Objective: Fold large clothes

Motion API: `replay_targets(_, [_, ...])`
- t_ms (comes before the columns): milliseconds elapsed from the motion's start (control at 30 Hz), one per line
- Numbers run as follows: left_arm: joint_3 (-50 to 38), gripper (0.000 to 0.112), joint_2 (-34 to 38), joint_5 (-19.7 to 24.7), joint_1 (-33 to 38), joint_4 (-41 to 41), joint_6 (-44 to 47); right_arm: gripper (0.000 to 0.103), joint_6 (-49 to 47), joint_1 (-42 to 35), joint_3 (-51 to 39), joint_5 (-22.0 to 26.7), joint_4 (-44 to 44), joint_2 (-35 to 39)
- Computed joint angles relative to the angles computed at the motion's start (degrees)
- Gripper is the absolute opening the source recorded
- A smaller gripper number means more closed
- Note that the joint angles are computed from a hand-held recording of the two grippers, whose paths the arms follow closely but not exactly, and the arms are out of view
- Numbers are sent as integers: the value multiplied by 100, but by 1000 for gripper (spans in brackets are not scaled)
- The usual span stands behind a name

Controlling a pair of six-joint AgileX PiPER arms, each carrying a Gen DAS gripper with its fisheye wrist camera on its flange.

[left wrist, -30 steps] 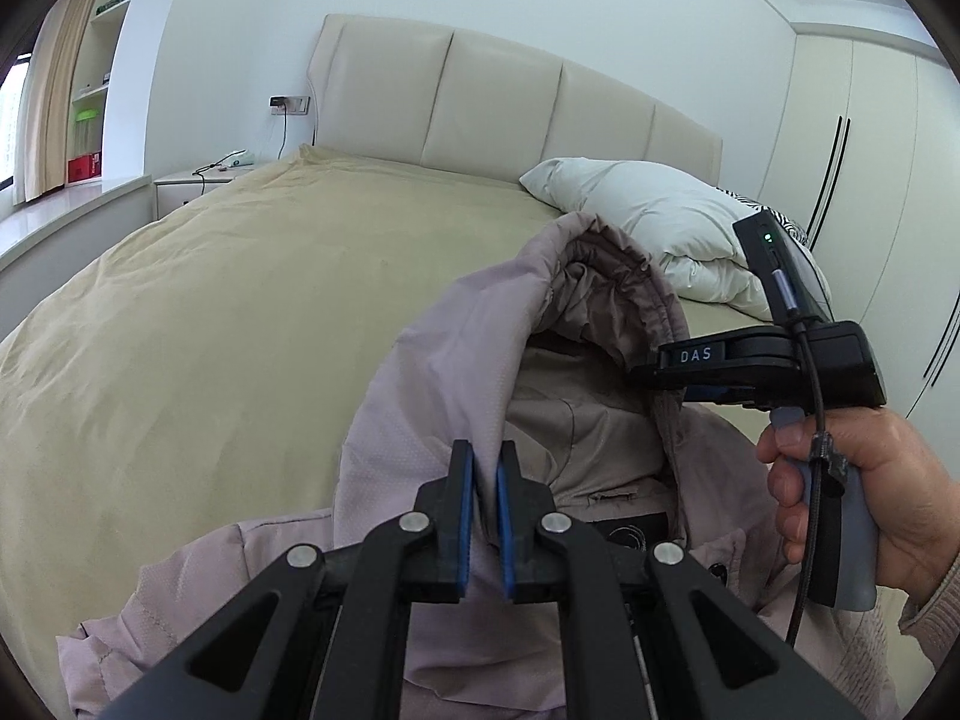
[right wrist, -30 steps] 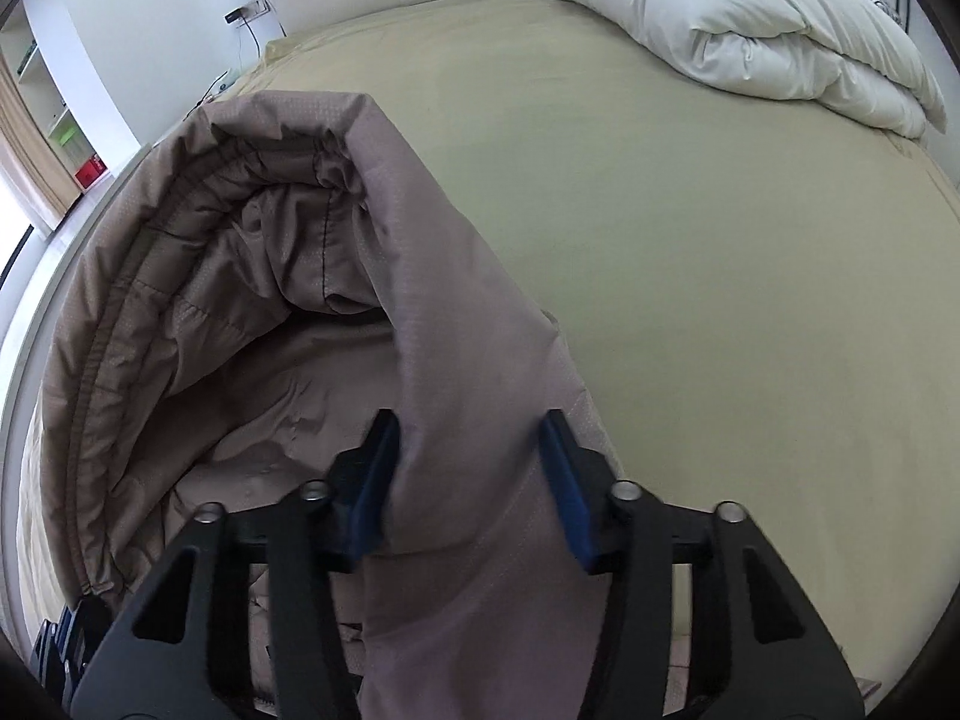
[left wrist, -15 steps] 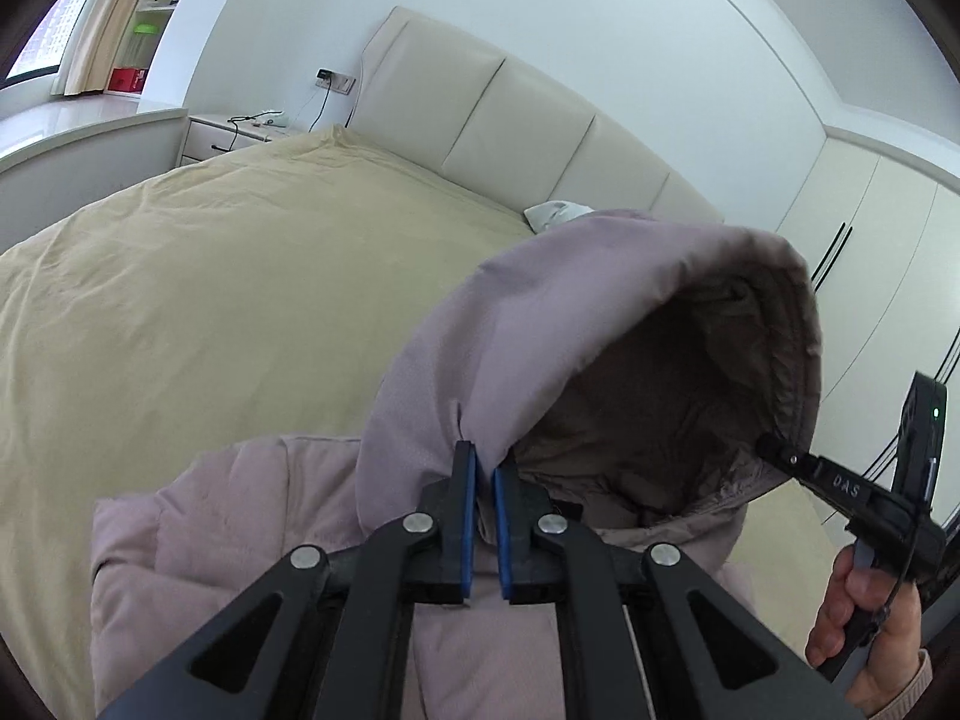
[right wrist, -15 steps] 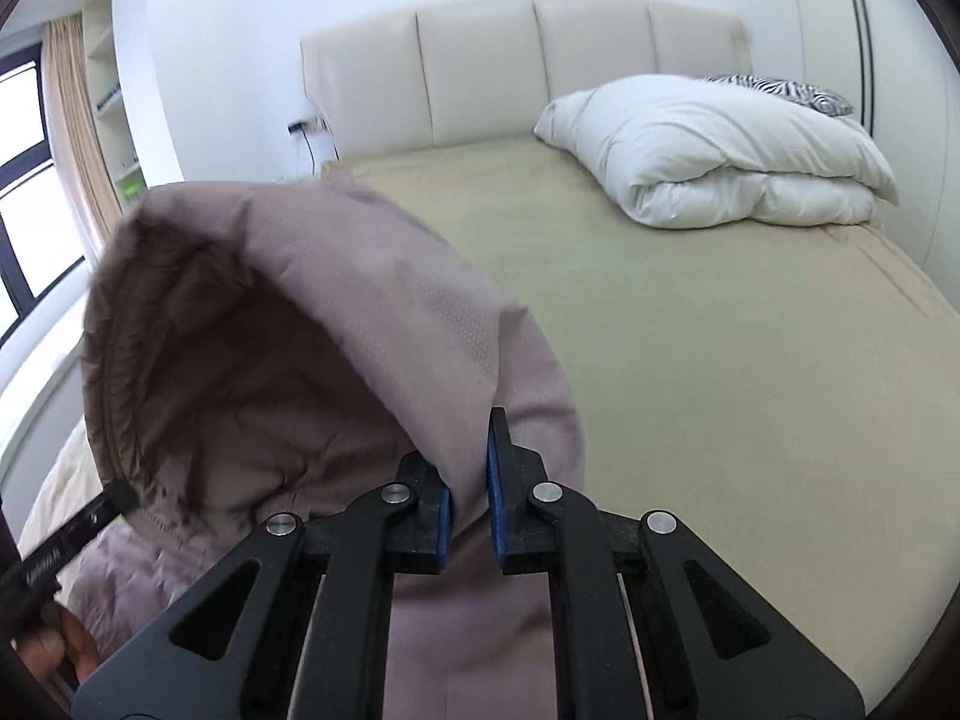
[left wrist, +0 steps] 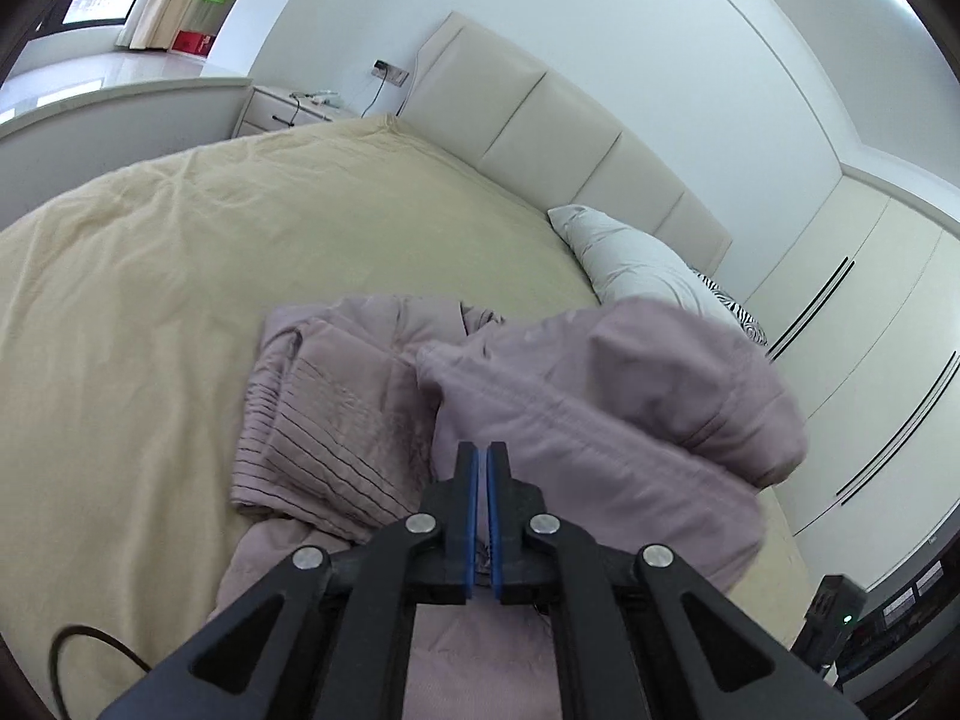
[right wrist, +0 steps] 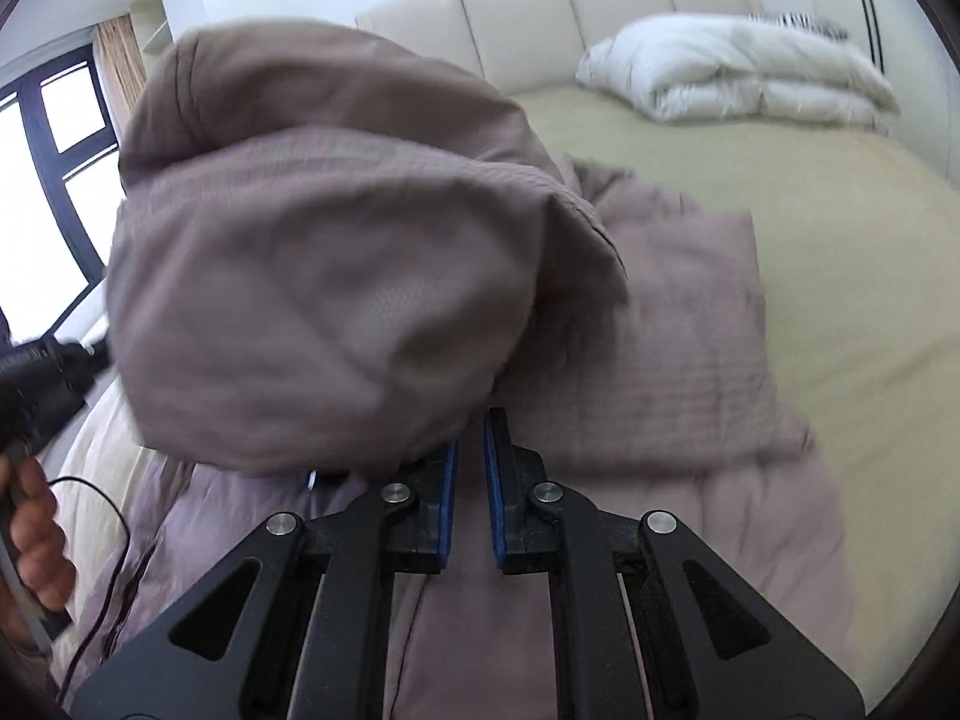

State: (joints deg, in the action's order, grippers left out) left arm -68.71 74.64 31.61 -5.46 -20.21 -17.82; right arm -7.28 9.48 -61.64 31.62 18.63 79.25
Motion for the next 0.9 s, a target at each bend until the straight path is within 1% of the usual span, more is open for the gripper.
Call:
replay_targets(67, [-356, 2, -64, 317, 55, 151, 65, 9, 70, -223, 187, 168, 45, -156])
replay_targets(100, [-599, 5, -14, 480, 71, 136, 232, 9, 110, -376, 163, 302, 109, -181])
replay_targets(133, [-856, 8, 70, 592, 22, 180, 340, 9, 380, -469, 209, 415, -57, -325])
replay_targets(167, [-1202, 15, 236, 716, 24, 128, 524, 9, 488, -625, 185, 495, -83, -399])
replay_targets(200, [-1406, 22, 297, 792, -52, 170, 617, 9, 399, -786, 138, 554, 120, -470])
replay_targets(233, [-1788, 25, 517, 888, -192, 288, 689, 9, 213, -904, 58, 628, 448, -519])
replay_targets(267, [-2097, 34, 709, 948, -373, 467, 725, 9, 193, -926, -56, 710, 639, -571])
replay_targets(300, [-2490, 48, 981, 1105, -573, 645, 770, 9, 244, -896, -78, 895, 702, -763])
replay_targets(333, [-3028, 50, 1394, 1416, -703, 690, 938, 9, 66, -931, -227, 851, 961, -726])
replay_targets(367, [-3432, 50, 1740, 1613, -824, 815, 945, 9, -92, -937, -502, 879, 1109, -546])
replay_targets(433, [-3978, 50, 2296, 1895, -1131, 1401, 717, 10, -5, -721, -1069, 831, 880, -210])
replay_targets(467, [-4034, 50, 2457, 1907, -1207, 1596, 609, 10, 150, -553, -1520, 807, 678, 128])
replay_targets(533, [-3944, 50, 2697, 1885, -1164, 1633, 451, 10, 126, -414, -2019, 884, 604, 594])
replay_targets(600, [-3527, 50, 2785, 1659, -1028, 1284, 453, 10, 239, -233, -2376, 1111, 367, 1019])
replay_targets(633, [-3297, 50, 2835, 1534, -947, 994, 540, 10, 341, -139, -2750, 1295, 236, 1384])
replay_targets(700, [-2788, 50, 2867, 1198, -934, 654, 570, 10, 531, -70, -3161, 1609, 25, 1966])
replay_targets(767, [-2440, 50, 2882, 857, -1091, 733, 403, 10, 794, -29, -3264, 1677, -333, 2372])
replay_targets(833, [-2291, 50, 2886, 631, -1228, 782, 198, 9, 557, -197, -3166, 1518, -110, 2550])
replay_targets(867, [-2295, 50, 2920, 580, -1237, 684, 174, 7, 437, -288, -3154, 1492, -10, 2597])
replay_targets(900, [-2288, 50, 2947, 530, -1256, 610, 128, 3, 461, -332, -3215, 1493, -100, 2679])
